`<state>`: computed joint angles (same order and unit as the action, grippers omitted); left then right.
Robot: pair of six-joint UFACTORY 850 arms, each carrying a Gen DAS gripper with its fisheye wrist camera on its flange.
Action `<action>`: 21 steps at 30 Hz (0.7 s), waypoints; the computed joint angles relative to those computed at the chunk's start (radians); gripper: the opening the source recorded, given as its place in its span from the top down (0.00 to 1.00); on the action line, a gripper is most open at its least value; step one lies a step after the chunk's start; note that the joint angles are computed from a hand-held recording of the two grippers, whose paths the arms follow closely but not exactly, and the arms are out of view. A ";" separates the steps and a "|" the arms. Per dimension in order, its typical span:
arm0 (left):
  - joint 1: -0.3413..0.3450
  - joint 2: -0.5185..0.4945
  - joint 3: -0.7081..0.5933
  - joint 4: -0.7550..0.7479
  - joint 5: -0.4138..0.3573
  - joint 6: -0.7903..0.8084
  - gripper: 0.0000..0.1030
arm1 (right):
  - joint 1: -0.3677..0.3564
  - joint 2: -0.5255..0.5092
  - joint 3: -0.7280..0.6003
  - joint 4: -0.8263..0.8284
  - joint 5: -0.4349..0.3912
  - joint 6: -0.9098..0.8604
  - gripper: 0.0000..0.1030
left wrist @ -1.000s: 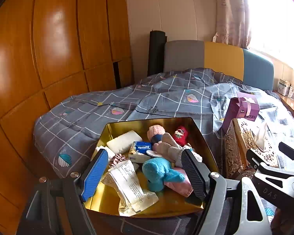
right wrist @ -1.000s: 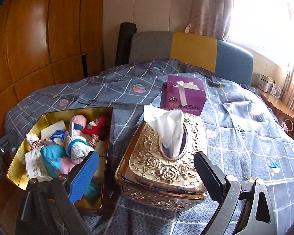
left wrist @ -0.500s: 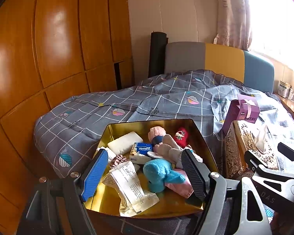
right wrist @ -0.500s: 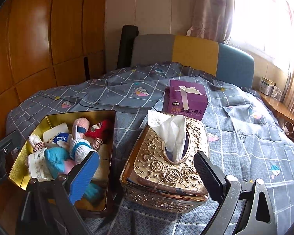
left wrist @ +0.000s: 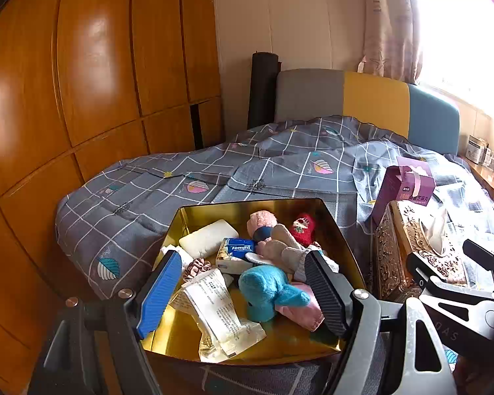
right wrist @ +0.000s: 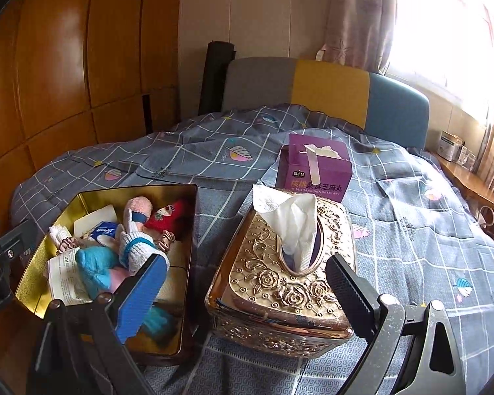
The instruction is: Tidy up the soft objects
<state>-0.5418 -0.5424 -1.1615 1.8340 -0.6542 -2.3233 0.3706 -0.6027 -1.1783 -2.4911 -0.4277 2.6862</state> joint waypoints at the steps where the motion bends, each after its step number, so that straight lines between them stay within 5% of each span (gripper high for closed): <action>1: 0.000 -0.001 -0.002 -0.001 0.000 0.002 0.24 | 0.000 0.000 0.000 0.001 -0.001 -0.001 0.05; 21: -0.003 0.003 0.007 0.008 -0.014 -0.011 0.24 | -0.002 -0.001 0.000 0.002 0.002 -0.002 0.05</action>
